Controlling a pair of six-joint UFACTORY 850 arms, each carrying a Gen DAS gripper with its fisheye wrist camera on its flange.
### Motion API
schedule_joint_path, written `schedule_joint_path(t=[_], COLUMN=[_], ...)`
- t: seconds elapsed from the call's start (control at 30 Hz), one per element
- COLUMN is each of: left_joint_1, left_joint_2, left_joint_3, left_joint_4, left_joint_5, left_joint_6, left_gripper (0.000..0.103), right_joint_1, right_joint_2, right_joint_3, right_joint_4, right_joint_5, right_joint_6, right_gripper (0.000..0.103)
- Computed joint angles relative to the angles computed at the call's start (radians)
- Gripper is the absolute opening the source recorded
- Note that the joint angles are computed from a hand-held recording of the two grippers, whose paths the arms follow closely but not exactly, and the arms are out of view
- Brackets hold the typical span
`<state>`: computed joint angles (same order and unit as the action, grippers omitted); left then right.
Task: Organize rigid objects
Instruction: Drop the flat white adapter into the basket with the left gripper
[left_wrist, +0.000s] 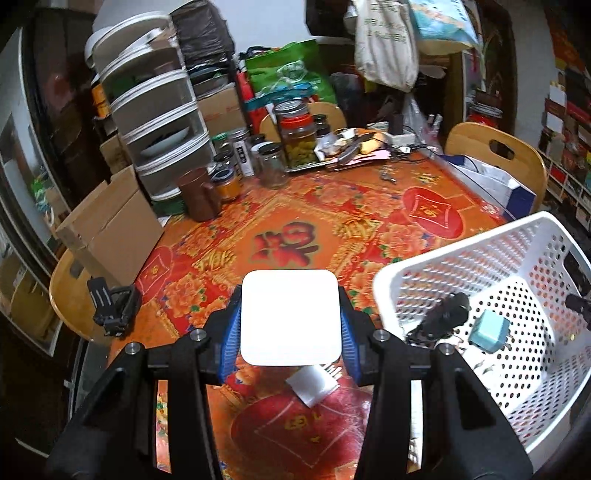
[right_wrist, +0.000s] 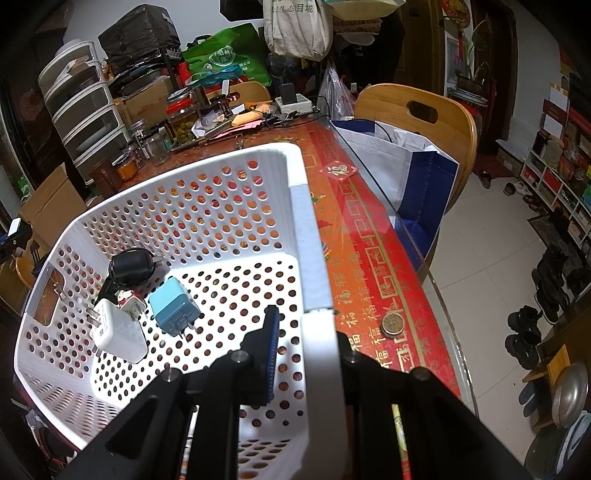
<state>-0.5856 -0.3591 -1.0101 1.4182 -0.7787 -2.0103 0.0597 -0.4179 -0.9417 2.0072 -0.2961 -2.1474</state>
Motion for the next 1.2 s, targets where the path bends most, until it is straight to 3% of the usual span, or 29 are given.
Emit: schedule_joint_path(t=[0.23,0.67,0.93,1.07,1.2], left_joint_1=[-0.049,-0.079,-0.055,-0.044,-0.049], left_joint_2=[-0.044,-0.135,-0.261,-0.324,-0.4], left_joint_3=[-0.069,-0.19,-0.345,-0.433,-0.544], left_joint_4=[-0.021,-0.108,-0.389,-0.567,-0.715], left_joint_5=[-0.001,0.061,0.207,0.213,0.158], left_joint_6=[0.067,0.223,0.566,0.785,0.989], left_gripper=[0.043,0.043,0.043,0.043,0.043], right_joint_1=[0.002,-0.003,-0.006,-0.006,-0.007], right_joint_2=[0.004,0.003,0.001,0.0,-0.001], right_joint_3=[0.003,0.002,-0.001,-0.001,-0.002], right_joint_4=[0.005,-0.02,-0.03,-0.028,-0.028], right_joint_5=[-0.002,-0.015,-0.024,-0.026,-0.028], right_joint_6=[-0.003,0.015,0.023,0.022,0.022], right_gripper=[0.017,0.018,0.019,0.019,0.019])
